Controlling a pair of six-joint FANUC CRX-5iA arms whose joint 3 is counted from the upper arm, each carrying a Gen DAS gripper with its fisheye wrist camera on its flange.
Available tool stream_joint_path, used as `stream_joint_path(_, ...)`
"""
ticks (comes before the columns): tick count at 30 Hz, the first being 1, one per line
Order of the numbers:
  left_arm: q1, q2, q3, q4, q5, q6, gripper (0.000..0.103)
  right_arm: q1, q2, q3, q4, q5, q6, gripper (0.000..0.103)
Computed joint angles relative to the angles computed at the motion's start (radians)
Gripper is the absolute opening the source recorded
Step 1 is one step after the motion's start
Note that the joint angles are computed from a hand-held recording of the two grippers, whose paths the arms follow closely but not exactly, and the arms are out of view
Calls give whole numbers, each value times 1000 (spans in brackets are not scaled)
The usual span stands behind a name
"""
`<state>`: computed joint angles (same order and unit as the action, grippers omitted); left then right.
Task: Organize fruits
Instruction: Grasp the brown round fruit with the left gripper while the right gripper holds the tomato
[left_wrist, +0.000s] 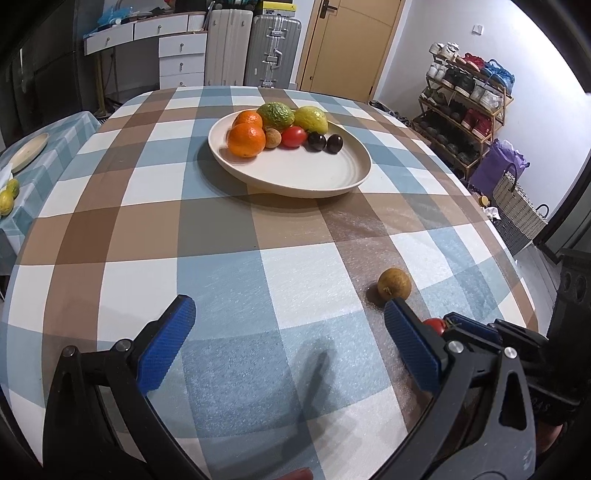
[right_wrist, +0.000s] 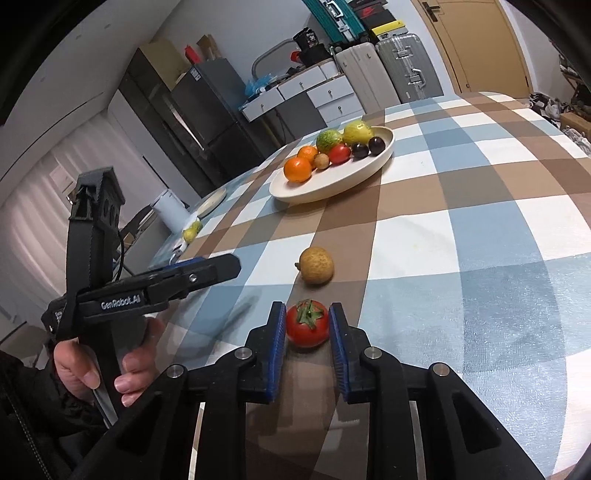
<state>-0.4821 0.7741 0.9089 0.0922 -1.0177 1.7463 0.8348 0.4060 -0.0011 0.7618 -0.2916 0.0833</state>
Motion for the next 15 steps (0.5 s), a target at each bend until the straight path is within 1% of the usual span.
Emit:
stream_joint_path(4,-3,14,20,-2,-10,-3,102,17,15,43,-36,-62,69,24)
stream_joint_path(7,-1,17,21,-1,-12,-1,102,20,37,90,-95,-97,133,25)
stream_joint_path(8,0,18,22,0,-14,-1,102,21,46,116,-153,-106,188,27)
stream_joint_path(10,3,22,24,5,-18,-1,102,23,75,192,-310,-140,339,30)
stream_joint_path(11,4,19,18,6,-15,-3,102,26,87,219,-341,-161,372,30)
stream_joint_path(14,6,13,8,5,-8,-4,102,36,111,246,-289,-198,352,31)
stream_joint_path(15,8,13,7,8,-6,-5,102,34,110,247,-305,-192,364,31)
